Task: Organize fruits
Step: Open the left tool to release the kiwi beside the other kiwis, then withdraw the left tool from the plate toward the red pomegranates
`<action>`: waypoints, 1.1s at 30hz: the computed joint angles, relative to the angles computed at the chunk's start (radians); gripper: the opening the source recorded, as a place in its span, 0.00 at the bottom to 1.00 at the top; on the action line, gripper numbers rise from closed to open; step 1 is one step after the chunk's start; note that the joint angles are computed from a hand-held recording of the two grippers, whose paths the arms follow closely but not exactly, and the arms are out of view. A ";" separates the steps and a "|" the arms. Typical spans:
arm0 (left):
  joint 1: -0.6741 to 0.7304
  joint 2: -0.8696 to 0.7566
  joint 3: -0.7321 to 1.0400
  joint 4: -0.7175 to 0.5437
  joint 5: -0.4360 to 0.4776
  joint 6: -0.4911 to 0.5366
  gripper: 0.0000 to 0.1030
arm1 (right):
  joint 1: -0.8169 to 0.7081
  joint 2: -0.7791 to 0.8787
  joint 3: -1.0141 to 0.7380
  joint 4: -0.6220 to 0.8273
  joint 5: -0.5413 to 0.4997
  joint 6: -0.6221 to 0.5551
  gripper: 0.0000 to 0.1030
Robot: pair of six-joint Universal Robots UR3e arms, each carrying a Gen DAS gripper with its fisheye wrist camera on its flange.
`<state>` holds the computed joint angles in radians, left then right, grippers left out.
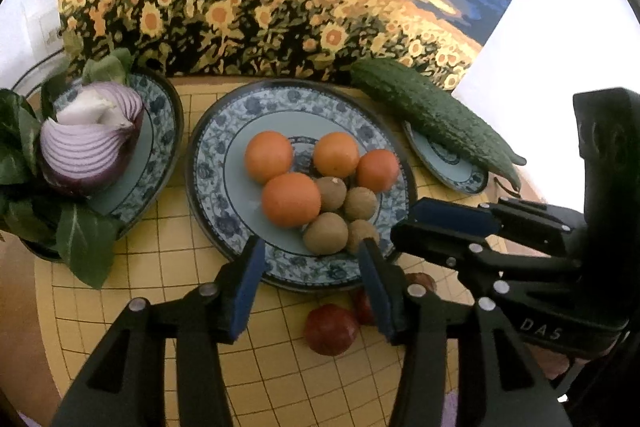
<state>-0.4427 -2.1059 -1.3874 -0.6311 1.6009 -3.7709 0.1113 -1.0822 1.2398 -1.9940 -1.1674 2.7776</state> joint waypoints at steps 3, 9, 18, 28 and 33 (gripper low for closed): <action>-0.008 0.011 0.004 -0.010 0.021 0.003 0.50 | 0.004 -0.015 0.006 -0.016 -0.017 0.010 0.30; -0.026 0.040 -0.004 -0.022 0.056 -0.002 0.50 | 0.003 -0.061 0.041 -0.055 -0.055 0.020 0.30; -0.076 0.049 0.034 -0.068 0.113 -0.010 0.50 | -0.009 -0.158 0.123 -0.083 -0.060 0.024 0.30; -0.139 0.059 0.078 -0.119 0.181 -0.026 0.50 | -0.006 -0.257 0.202 -0.103 -0.068 0.013 0.30; -0.163 0.079 0.064 -0.119 0.209 -0.045 0.50 | -0.002 -0.298 0.235 -0.107 -0.073 0.001 0.30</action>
<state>-0.6058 -2.0272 -1.3234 -0.7504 1.8099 -3.8159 0.1092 -1.3800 1.4745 -2.1009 -1.2403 2.7786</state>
